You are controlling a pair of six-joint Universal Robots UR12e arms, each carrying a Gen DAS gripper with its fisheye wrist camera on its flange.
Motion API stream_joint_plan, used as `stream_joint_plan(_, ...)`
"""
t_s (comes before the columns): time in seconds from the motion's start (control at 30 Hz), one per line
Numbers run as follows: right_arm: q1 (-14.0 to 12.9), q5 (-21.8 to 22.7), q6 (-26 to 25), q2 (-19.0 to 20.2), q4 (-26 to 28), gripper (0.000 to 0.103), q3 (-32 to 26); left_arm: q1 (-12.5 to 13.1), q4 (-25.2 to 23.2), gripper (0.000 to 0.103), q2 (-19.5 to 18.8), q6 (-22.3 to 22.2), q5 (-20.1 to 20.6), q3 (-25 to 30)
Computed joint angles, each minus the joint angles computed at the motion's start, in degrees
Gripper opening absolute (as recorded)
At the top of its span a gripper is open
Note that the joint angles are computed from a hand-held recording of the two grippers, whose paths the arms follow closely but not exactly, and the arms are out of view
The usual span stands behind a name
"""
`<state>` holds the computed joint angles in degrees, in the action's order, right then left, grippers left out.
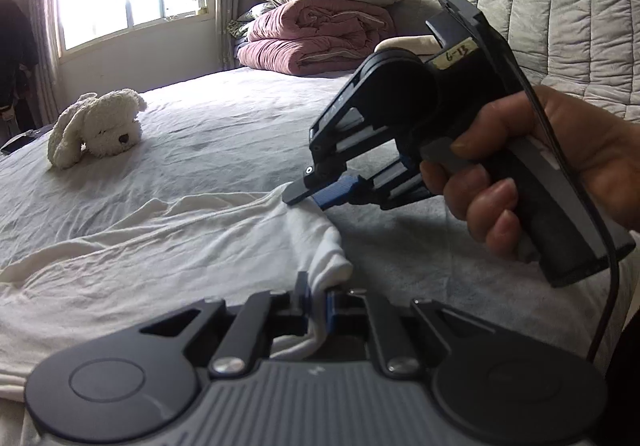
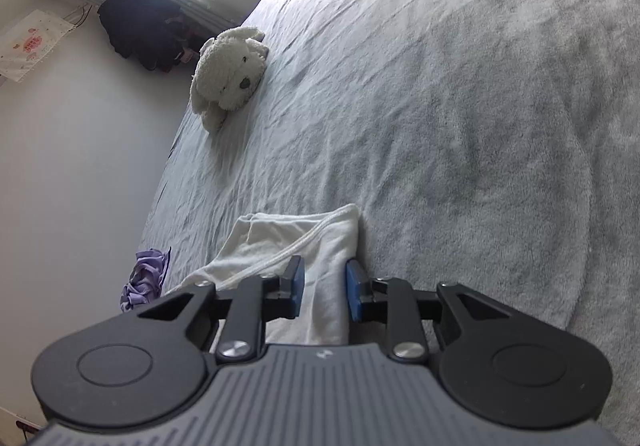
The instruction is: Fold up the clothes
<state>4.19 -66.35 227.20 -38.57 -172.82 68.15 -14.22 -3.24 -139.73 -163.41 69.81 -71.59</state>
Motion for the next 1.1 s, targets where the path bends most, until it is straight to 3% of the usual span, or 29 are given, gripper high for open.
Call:
stream_joint_plan(0.2, 1.8, -6.1, 3.8, 0.5, -0.5, 0.011, -2.1, 1.2, 2.8, 0.006, -0.1, -11.3, -2.7, 0.0)
stream_joint_plan(0.37, 3.1, -8.0, 2.6, 0.5, -0.5, 0.010, -4.1, 2.7, 3.8, 0.006, -0.1, -23.7, -4.8, 0.4)
stream_joint_plan(0.47, 3.8, -8.5, 1.3, 0.8, -0.5, 0.010, -5.4, 3.3, 6.1, 0.006, -0.1, -28.5, -4.2, 0.1)
stream_joint_plan(0.63, 4.9, -8.4, -0.1, 2.7, 1.6, 0.010, -9.7, 4.9, 8.8, 0.006, 0.3, -33.7, -2.8, -1.0)
stream_joint_plan(0.8, 6.2, -7.6, -0.6, 5.5, 4.2, 0.010, -15.3, 6.5, 8.3, 0.006, 0.8, -38.9, -2.0, -2.0)
stream_joint_plan(1.1, 9.2, -7.0, -4.0, 12.4, 12.8, 0.010, -29.2, 9.1, 8.3, 0.006, 1.5, -46.5, 1.6, -3.6)
